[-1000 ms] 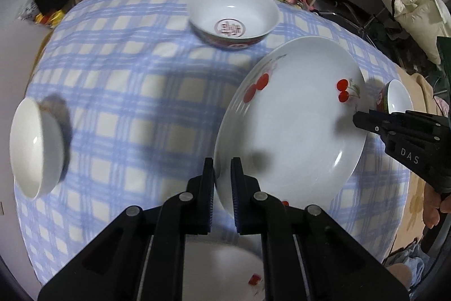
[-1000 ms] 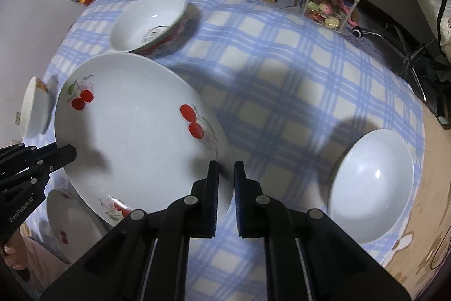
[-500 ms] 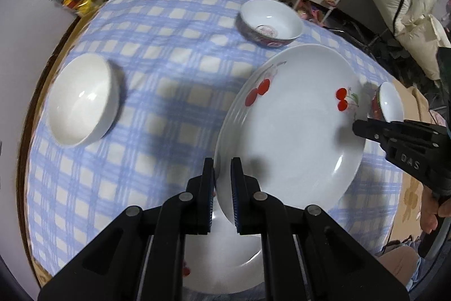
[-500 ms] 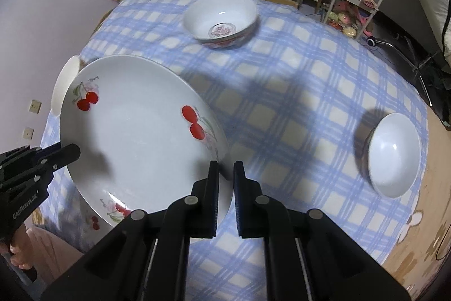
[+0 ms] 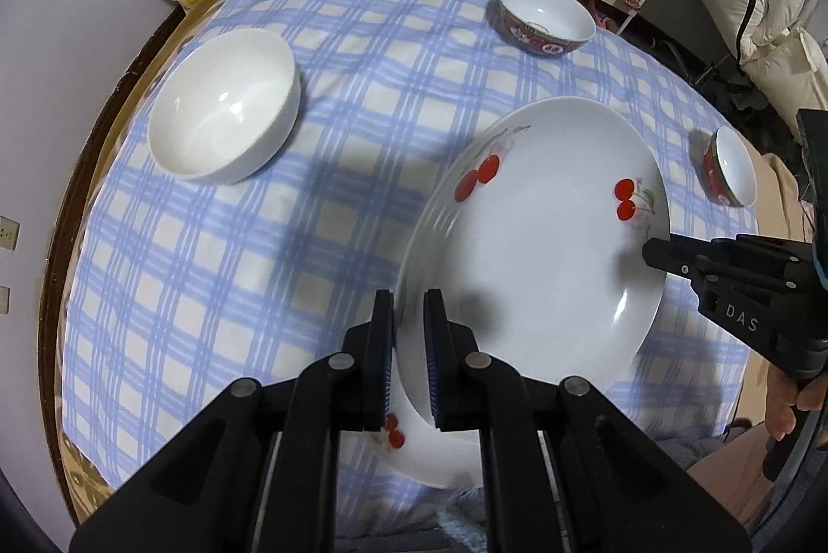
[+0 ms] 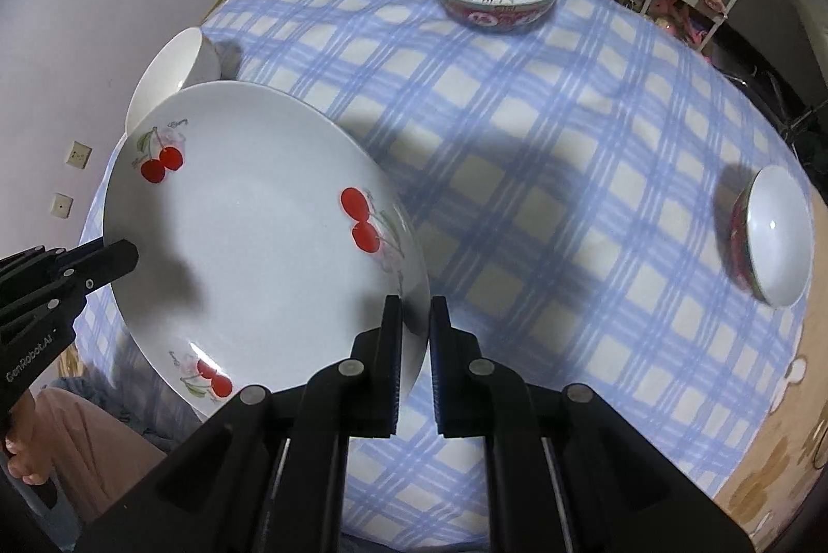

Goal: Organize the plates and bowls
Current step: 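Lift the cherry plate with both grippers and carry it toward the stack, then lower the cherry plate onto the plate stack and open both grippers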

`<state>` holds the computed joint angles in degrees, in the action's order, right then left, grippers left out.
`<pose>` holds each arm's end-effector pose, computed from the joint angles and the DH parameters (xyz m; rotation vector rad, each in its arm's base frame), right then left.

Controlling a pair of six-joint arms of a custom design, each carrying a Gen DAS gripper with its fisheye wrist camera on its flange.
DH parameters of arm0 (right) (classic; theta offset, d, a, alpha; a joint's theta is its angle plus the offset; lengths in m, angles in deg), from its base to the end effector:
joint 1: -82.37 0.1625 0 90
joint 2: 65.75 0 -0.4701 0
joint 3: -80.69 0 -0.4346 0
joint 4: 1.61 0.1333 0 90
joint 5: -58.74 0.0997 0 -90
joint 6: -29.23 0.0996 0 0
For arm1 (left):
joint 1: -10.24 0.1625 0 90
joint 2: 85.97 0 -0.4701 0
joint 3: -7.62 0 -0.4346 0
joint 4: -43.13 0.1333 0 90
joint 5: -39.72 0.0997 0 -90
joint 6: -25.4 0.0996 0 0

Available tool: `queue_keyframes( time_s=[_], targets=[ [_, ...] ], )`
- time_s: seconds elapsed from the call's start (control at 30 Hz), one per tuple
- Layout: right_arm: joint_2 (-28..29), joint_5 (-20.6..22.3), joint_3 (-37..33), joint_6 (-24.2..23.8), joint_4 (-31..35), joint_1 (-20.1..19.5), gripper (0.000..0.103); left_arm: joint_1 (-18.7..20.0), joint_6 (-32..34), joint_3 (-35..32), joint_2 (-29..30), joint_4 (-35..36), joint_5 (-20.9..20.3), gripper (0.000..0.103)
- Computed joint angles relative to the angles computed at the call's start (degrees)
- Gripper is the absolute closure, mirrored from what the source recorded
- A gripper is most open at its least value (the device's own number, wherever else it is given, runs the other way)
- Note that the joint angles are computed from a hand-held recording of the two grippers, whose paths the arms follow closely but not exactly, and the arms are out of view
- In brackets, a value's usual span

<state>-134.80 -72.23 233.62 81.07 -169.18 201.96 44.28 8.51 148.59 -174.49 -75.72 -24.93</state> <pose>0.2099 -0.2319 0.0837 -0.4292 -2.4479 0.5017 -0.1769 -0.3318 0.1655 0.9641 2.3596 0.0880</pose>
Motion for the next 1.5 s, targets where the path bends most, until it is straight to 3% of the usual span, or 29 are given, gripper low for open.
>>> queue_keyframes(
  time_s=[0.47,0.93,1.5],
  targets=[
    [11.14,2.48,0.31,1.44,-9.71,0.14,0.092,4.38,0.61,3.92,-3.8,1.88,-0.22,0.092],
    [18.08,-0.22,0.2,1.83,-16.19,1.45,0.092,6.23,0.14,6.06,-2.26,-0.84,1.63,0.092],
    [19.49,-6.17,-2.01,4.37,-10.52,5.33,0.091,5.77,-0.41,7.25,-2.18,-2.48,3.12,0.092]
  ],
)
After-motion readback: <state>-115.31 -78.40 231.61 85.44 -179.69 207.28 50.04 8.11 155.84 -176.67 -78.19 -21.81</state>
